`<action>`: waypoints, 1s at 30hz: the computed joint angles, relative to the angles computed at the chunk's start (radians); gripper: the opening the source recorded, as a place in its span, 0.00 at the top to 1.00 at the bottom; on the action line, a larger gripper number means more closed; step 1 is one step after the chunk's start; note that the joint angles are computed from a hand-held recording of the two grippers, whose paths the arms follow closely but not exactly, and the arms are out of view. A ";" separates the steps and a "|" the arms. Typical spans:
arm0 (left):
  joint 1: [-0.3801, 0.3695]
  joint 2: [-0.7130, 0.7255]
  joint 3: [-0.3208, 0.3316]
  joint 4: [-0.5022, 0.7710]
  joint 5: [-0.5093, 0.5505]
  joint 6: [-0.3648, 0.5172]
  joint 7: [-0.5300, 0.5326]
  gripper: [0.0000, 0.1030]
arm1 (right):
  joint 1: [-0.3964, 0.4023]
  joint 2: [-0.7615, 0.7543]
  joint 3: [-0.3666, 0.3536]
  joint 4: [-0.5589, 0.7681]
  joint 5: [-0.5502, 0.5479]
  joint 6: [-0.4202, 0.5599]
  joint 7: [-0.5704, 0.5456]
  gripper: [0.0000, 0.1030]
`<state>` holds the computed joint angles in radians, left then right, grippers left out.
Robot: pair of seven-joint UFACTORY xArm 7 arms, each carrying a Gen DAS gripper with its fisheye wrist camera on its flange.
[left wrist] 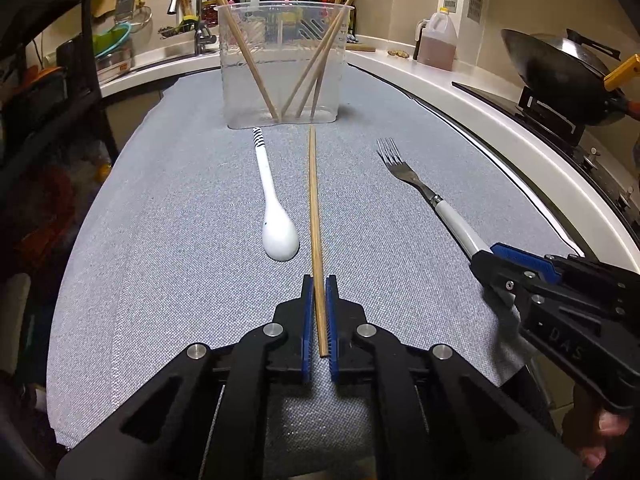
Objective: Organize utensils
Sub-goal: 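Close the left tool on the wooden chopstick while the right tool grips the fork handle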
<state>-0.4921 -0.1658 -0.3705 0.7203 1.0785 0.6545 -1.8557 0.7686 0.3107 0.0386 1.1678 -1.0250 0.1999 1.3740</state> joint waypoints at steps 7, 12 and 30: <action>-0.001 0.021 0.004 0.018 0.026 0.010 -0.010 0.94 | 0.005 0.001 -0.002 0.004 -0.017 0.008 0.011 0.82; -0.009 0.038 0.011 0.035 0.040 0.026 -0.014 0.94 | 0.006 0.003 -0.001 0.008 -0.034 0.014 0.024 0.82; -0.027 0.011 0.018 0.010 0.029 0.043 -0.041 0.94 | 0.009 -0.021 0.023 0.002 -0.174 0.124 0.207 0.83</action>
